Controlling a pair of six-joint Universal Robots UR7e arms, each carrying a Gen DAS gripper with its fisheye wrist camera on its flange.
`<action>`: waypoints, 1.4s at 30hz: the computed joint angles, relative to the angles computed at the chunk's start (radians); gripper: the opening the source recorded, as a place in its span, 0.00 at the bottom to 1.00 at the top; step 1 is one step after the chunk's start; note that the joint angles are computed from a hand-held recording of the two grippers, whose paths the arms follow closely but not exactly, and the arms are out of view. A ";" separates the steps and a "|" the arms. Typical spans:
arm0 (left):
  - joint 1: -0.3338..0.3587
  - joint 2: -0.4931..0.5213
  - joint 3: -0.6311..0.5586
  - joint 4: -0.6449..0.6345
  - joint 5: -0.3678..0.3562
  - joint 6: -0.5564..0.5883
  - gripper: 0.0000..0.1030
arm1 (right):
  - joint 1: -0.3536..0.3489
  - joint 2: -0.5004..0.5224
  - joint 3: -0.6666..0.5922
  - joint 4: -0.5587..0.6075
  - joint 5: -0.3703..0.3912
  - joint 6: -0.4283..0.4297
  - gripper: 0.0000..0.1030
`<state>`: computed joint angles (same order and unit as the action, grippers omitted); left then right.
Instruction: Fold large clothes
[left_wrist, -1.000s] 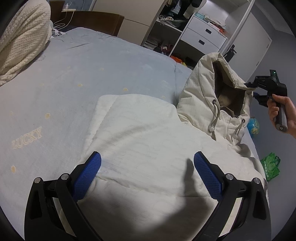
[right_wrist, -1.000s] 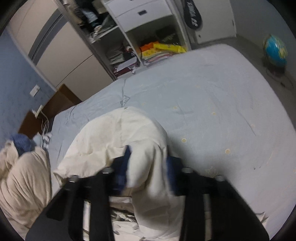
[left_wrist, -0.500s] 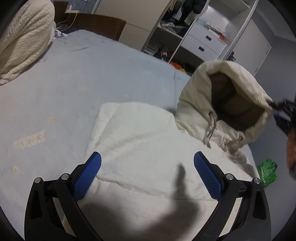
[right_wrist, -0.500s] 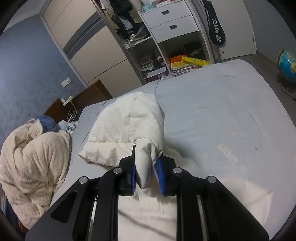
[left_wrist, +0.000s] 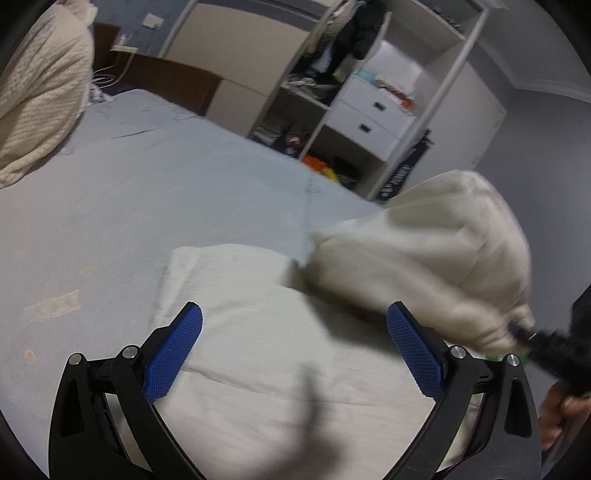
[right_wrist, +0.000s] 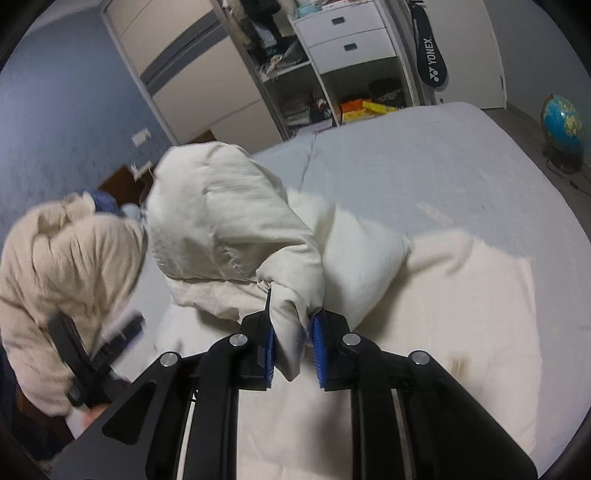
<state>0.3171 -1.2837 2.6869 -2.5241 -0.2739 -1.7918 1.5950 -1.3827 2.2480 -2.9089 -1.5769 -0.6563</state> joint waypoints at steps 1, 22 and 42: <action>-0.013 0.011 0.003 -0.037 -0.001 0.026 0.94 | -0.007 -0.009 0.026 -0.018 -0.010 -0.023 0.14; 0.083 0.138 -0.284 -0.601 -0.230 0.636 0.93 | -0.110 -0.017 0.216 -0.283 -0.011 -0.349 0.14; 0.093 0.140 -0.318 -0.303 -0.312 0.436 0.10 | -0.268 -0.289 0.219 0.102 0.210 -0.202 0.62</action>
